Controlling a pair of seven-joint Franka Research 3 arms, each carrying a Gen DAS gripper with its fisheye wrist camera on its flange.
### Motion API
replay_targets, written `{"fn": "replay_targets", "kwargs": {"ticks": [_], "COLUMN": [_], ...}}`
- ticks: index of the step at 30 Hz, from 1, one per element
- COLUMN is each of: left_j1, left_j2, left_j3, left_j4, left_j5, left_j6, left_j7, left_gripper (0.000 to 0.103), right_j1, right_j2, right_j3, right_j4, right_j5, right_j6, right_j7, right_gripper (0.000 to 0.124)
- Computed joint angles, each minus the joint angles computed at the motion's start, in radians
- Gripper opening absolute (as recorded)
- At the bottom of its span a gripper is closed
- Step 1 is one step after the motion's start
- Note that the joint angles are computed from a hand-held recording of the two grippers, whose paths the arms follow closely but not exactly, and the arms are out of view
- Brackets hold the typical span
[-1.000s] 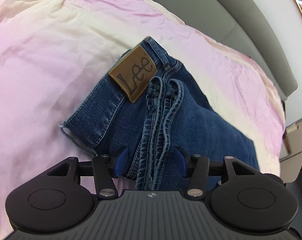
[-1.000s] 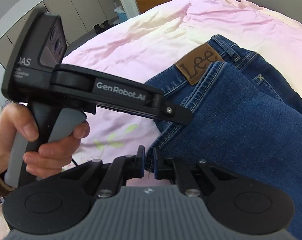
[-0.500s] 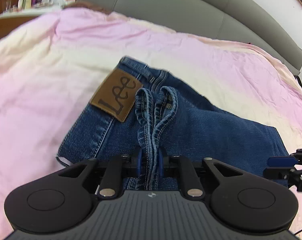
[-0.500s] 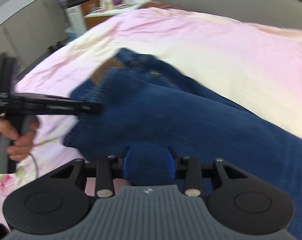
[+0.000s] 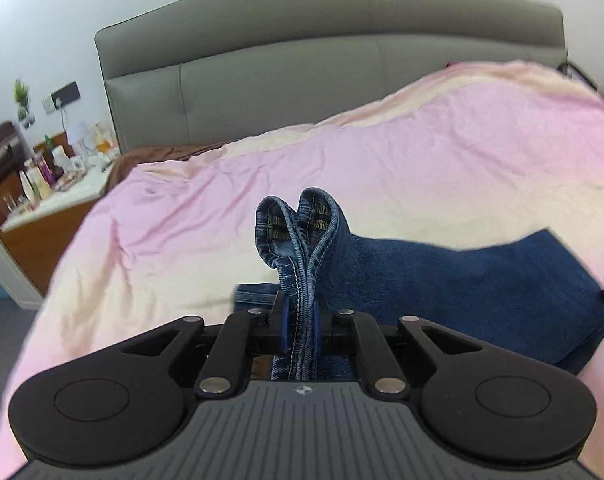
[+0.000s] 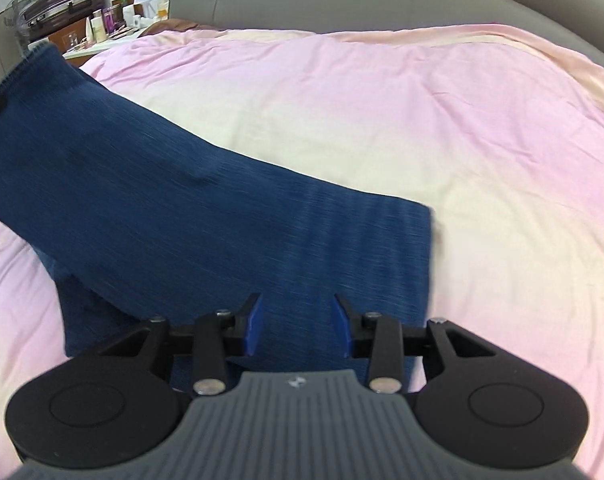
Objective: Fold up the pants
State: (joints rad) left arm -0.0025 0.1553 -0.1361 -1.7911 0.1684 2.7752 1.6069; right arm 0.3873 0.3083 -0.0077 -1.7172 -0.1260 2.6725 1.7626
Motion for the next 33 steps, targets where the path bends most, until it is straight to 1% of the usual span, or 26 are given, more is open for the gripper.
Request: {"fn": "replay_targets", "kwargs": {"ticks": [2, 3, 5, 6, 9, 10, 11, 12, 13, 14, 15, 16, 17, 18, 19, 20, 22, 23, 25, 26, 27, 29, 30, 31, 33], "left_j1": [0.0, -0.001, -0.031, -0.035, -0.045, -0.037, -0.026, -0.031, -0.044, -0.049, -0.033, -0.02, -0.008, 0.009, 0.024, 0.036, 0.048, 0.054, 0.075, 0.09, 0.107, 0.142, 0.154, 0.154, 0.148], "left_j2": [0.055, 0.088, 0.164, 0.198, 0.263, 0.278, 0.284, 0.288, 0.287, 0.283, 0.271, 0.255, 0.23, 0.208, 0.187, 0.164, 0.112, 0.084, 0.032, 0.009, -0.015, -0.052, -0.06, -0.067, -0.062], "left_j3": [0.015, 0.02, 0.058, 0.067, 0.095, 0.092, 0.089, 0.101, 0.121, 0.131, 0.116, 0.106, 0.098, 0.085, 0.072, 0.065, 0.059, 0.055, 0.041, 0.031, 0.02, -0.008, -0.018, -0.019, -0.014], "left_j4": [0.073, 0.104, 0.177, 0.201, 0.219, 0.22, 0.205, 0.192, 0.179, 0.168, 0.157, 0.134, 0.105, 0.081, 0.064, 0.041, -0.016, -0.045, -0.107, -0.137, -0.172, -0.234, -0.255, -0.273, -0.295], "left_j5": [0.036, 0.059, 0.163, 0.183, 0.244, 0.237, 0.232, 0.253, 0.285, 0.303, 0.285, 0.274, 0.262, 0.24, 0.211, 0.19, 0.166, 0.149, 0.068, 0.004, -0.082, -0.322, -0.449, -0.53, -0.647], "left_j6": [-0.069, -0.088, -0.142, -0.163, -0.157, -0.158, -0.142, -0.124, -0.111, -0.109, -0.111, -0.093, -0.078, -0.072, -0.079, -0.077, -0.067, -0.071, -0.06, -0.047, -0.023, 0.027, 0.048, 0.063, 0.097], "left_j7": [-0.004, 0.005, -0.051, -0.078, -0.161, -0.179, -0.19, -0.218, -0.266, -0.304, -0.305, -0.308, -0.312, -0.307, -0.298, -0.292, -0.29, -0.291, -0.291, -0.286, -0.275, -0.21, -0.174, -0.166, -0.186], "left_gripper": [0.012, 0.013, 0.013, 0.013, 0.013, 0.013, 0.017, 0.024, 0.027, 0.033, 0.034, 0.034, 0.041, 0.051, 0.056, 0.059, 0.059, 0.059, 0.06, 0.065, 0.073, 0.081, 0.081, 0.082, 0.083], "right_j1": [-0.018, -0.027, -0.048, -0.054, -0.078, -0.087, -0.095, -0.102, -0.107, -0.111, -0.11, -0.099, -0.099, -0.1, -0.099, -0.094, -0.078, -0.058, -0.004, 0.022, 0.039, 0.037, 0.017, -0.02, -0.086], "right_j2": [-0.028, -0.037, -0.048, -0.047, -0.046, -0.051, -0.055, -0.058, -0.06, -0.055, -0.054, -0.043, -0.043, -0.047, -0.059, -0.074, -0.099, -0.107, -0.097, -0.088, -0.078, -0.057, -0.05, -0.048, -0.055], "right_j3": [-0.004, -0.006, -0.005, -0.006, 0.005, 0.01, 0.014, 0.018, 0.019, 0.019, 0.018, 0.014, 0.017, 0.023, 0.027, 0.03, 0.035, 0.024, -0.02, -0.045, -0.062, -0.065, -0.046, -0.007, 0.062], "right_j4": [-0.044, -0.062, -0.092, -0.099, -0.119, -0.133, -0.145, -0.155, -0.163, -0.162, -0.165, -0.154, -0.156, -0.166, -0.187, -0.213, -0.26, -0.282, -0.29, -0.287, -0.287, -0.281, -0.278, -0.278, -0.287], "right_j5": [0.012, 0.021, 0.049, 0.057, 0.097, 0.115, 0.133, 0.152, 0.166, 0.18, 0.189, 0.186, 0.196, 0.209, 0.217, 0.218, 0.208, 0.17, 0.043, -0.023, -0.069, -0.082, -0.035, 0.048, 0.217], "right_j6": [0.031, 0.045, 0.068, 0.069, 0.062, 0.065, 0.067, 0.071, 0.075, 0.078, 0.086, 0.095, 0.108, 0.127, 0.148, 0.168, 0.201, 0.214, 0.212, 0.21, 0.221, 0.237, 0.238, 0.24, 0.249], "right_j7": [-0.008, -0.008, -0.012, -0.01, -0.038, -0.054, -0.069, -0.084, -0.09, -0.094, -0.088, -0.064, -0.066, -0.074, -0.083, -0.091, -0.103, -0.089, -0.018, 0.032, 0.079, 0.116, 0.118, 0.094, 0.039], "right_gripper": [0.036, 0.037, 0.038, 0.038, 0.039, 0.04, 0.042, 0.044, 0.044, 0.044, 0.044, 0.045, 0.048, 0.052, 0.053, 0.055, 0.058, 0.059, 0.059, 0.059, 0.06, 0.061, 0.061, 0.061, 0.063]}}
